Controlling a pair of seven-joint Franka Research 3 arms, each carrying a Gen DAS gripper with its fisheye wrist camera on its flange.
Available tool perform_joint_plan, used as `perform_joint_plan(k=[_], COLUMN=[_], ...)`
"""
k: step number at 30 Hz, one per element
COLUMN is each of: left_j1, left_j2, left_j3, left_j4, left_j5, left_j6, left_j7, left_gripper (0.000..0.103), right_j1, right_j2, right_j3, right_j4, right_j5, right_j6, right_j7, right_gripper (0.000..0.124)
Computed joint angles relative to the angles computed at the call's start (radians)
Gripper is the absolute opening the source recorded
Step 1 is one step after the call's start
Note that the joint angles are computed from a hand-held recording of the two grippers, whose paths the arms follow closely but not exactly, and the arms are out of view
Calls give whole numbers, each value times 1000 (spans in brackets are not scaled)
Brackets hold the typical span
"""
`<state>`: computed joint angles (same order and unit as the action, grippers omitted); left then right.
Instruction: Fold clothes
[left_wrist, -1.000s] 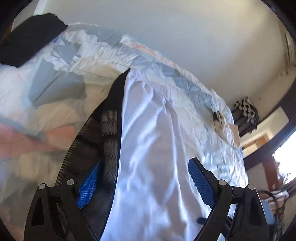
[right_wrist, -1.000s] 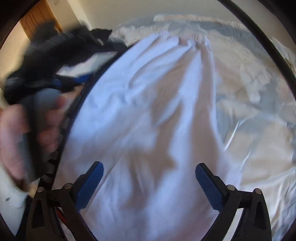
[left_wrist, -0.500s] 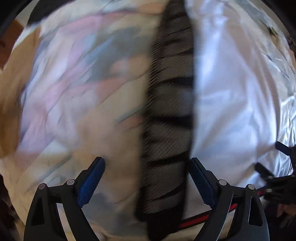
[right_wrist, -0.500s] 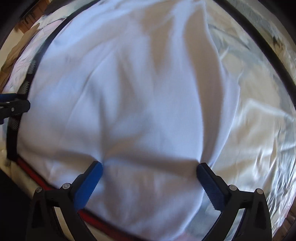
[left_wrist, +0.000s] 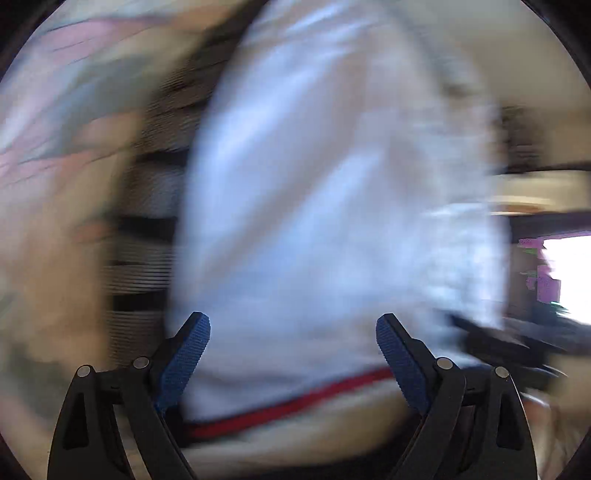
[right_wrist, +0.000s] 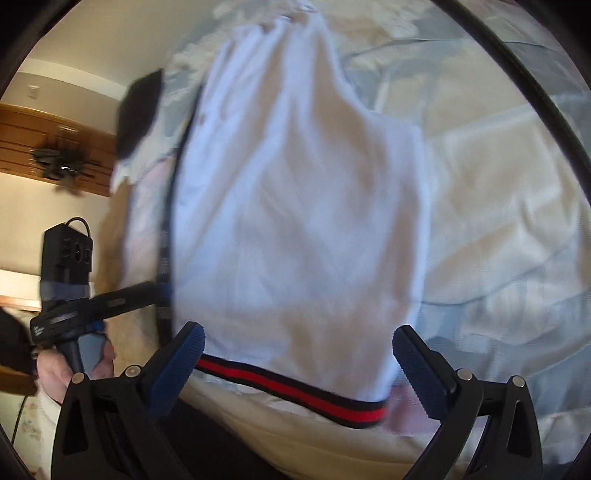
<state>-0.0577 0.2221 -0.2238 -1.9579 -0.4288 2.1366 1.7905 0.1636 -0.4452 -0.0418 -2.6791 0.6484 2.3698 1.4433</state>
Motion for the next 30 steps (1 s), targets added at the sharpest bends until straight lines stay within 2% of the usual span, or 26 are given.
perform_joint_plan(k=[1, 4, 6, 8, 10, 16, 18, 25, 28, 30], left_j1=[18, 60, 79, 90, 110, 193, 208, 258, 282, 285], left_j2=[2, -38, -66, -83, -28, 65, 82, 158, 195, 218], left_j3=[-5, 19, 31, 43, 60, 76, 65, 45, 38, 36], left_j4=[16, -6, -19, -28, 11, 90, 94, 99, 125, 148], left_j5=[0, -138, -191, -241, -266, -308, -329, -379, -404, -387], left_j6=[-25, -74, -94, -108, -135, -234, -248, -308, -395, -449], left_j7=[-26, 33, 86, 145, 214, 186, 209, 229, 213, 188], left_gripper=[91, 91, 92, 92, 91, 91, 91, 91, 91, 91], right_j1=[-9, -49, -97, -122, -130, -117, -118, -130, -119, -109], right_j2=[-7, -35, -19, 32, 90, 174, 188, 277, 306, 321], right_j3=[-4, -116, -139, -131, -113, -82, -73, -59, -46, -25], right_j4=[4, 23, 36, 50, 61, 77, 77, 94, 112, 133], right_j5=[-12, 49, 61, 85, 115, 255, 282, 321, 339, 278], right_j6=[-32, -240, -304, -306, -303, -297, -281, -312, -348, -357], right_j7=[19, -25, -31, -45, -59, -147, -155, -135, -170, -168], right_gripper=[102, 103, 103, 103, 102, 100, 100, 101, 101, 103])
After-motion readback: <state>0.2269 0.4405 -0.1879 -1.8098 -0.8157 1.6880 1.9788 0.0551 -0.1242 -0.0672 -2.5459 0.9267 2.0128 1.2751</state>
